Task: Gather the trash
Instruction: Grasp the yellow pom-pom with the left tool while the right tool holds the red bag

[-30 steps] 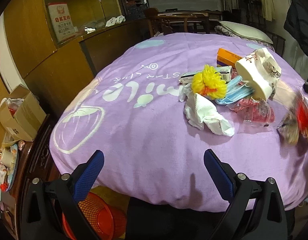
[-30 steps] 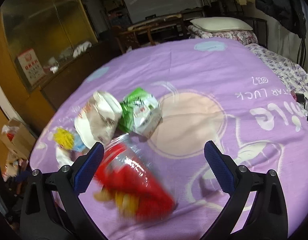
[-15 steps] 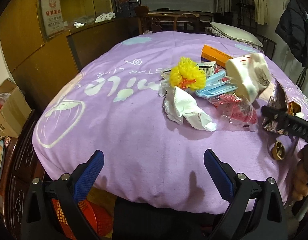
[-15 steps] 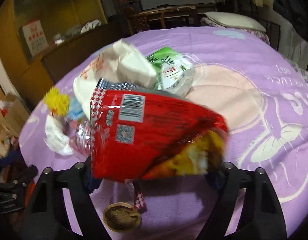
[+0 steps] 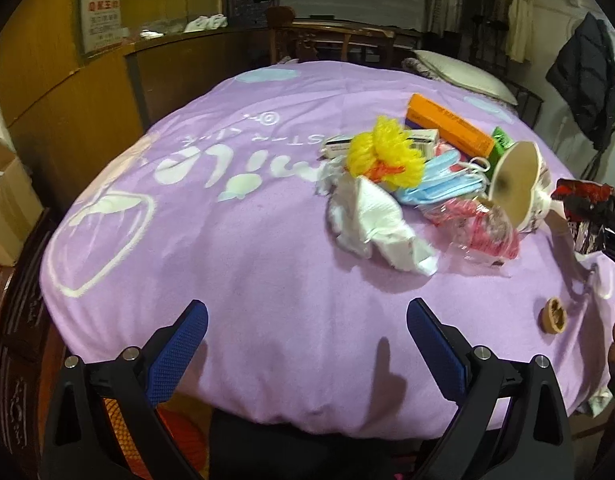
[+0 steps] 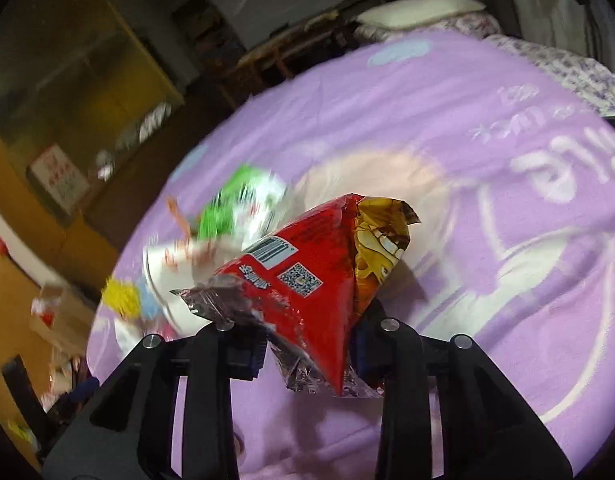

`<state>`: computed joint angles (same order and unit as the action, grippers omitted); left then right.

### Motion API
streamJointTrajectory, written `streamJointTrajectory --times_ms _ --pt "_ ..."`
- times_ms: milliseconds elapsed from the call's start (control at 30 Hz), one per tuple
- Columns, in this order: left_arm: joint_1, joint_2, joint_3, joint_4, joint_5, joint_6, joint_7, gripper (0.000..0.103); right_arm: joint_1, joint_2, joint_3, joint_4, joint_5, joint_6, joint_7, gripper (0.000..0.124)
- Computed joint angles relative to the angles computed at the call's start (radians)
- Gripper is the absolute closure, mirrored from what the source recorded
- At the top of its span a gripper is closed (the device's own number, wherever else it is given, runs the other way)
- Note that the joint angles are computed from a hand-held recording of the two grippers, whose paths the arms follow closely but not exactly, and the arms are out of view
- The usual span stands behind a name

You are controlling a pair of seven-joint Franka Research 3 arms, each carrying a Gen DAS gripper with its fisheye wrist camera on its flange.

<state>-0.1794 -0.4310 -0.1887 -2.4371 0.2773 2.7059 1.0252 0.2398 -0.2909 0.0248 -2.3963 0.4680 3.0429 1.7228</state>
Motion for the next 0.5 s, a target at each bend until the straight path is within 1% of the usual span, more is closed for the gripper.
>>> streamJointTrajectory --times_ms 33,67,100,167,200,233,267,300,333,367,400,433,467,500 --pt "-0.01 0.019 0.01 0.013 -0.011 0.012 0.017 0.006 -0.019 -0.003 0.01 -0.006 -0.021 0.005 0.005 0.087" --pt "-0.013 0.034 0.014 0.025 -0.017 0.018 0.025 0.006 -0.062 0.001 0.042 -0.005 -0.064 0.003 0.038 0.086" --pt "-0.017 0.06 0.017 0.049 -0.024 0.02 0.038 0.006 -0.13 0.007 0.093 -0.007 -0.138 0.003 0.093 0.084" --pt "-0.028 0.095 0.022 0.079 -0.042 0.029 0.066 0.006 -0.204 0.015 0.15 -0.015 -0.233 0.009 0.17 0.078" --pt "-0.038 0.12 0.028 0.098 -0.055 0.044 0.091 0.006 -0.234 0.031 0.169 -0.014 -0.293 0.009 0.219 0.076" --pt "-0.036 0.137 0.024 0.111 -0.054 0.056 0.102 0.006 -0.229 0.038 0.161 -0.017 -0.292 0.01 0.217 0.074" --pt "-0.03 0.153 0.017 0.121 -0.043 0.066 0.105 0.006 -0.201 0.048 0.137 -0.011 -0.282 0.003 0.216 0.074" --pt "-0.013 0.177 0.001 0.141 -0.012 0.071 0.094 0.006 -0.138 0.053 0.079 -0.012 -0.229 0.004 0.173 0.073" --pt "-0.001 0.19 -0.009 0.151 0.011 0.072 0.083 0.006 -0.07 0.054 0.019 -0.016 -0.16 0.027 0.107 0.067" --pt "0.01 0.206 -0.018 0.164 0.035 0.067 0.068 0.006 -0.037 0.052 -0.01 -0.019 -0.123 0.044 0.077 0.056" --pt "0.013 0.218 -0.017 0.173 0.042 0.062 0.066 0.012 -0.036 0.047 -0.011 -0.033 -0.107 0.062 0.075 0.052" --pt "0.004 0.229 -0.005 0.178 0.021 0.062 0.088 0.024 0.0 0.048 -0.044 -0.037 -0.061 0.074 0.046 0.05" --pt "-0.019 0.235 0.021 0.175 -0.043 0.071 0.147 0.03 0.057 0.048 -0.096 -0.037 0.0 0.079 -0.007 0.05" --pt "-0.038 0.232 0.04 0.169 -0.101 0.081 0.197 0.045 0.111 0.054 -0.145 -0.028 0.065 0.077 -0.063 0.05"
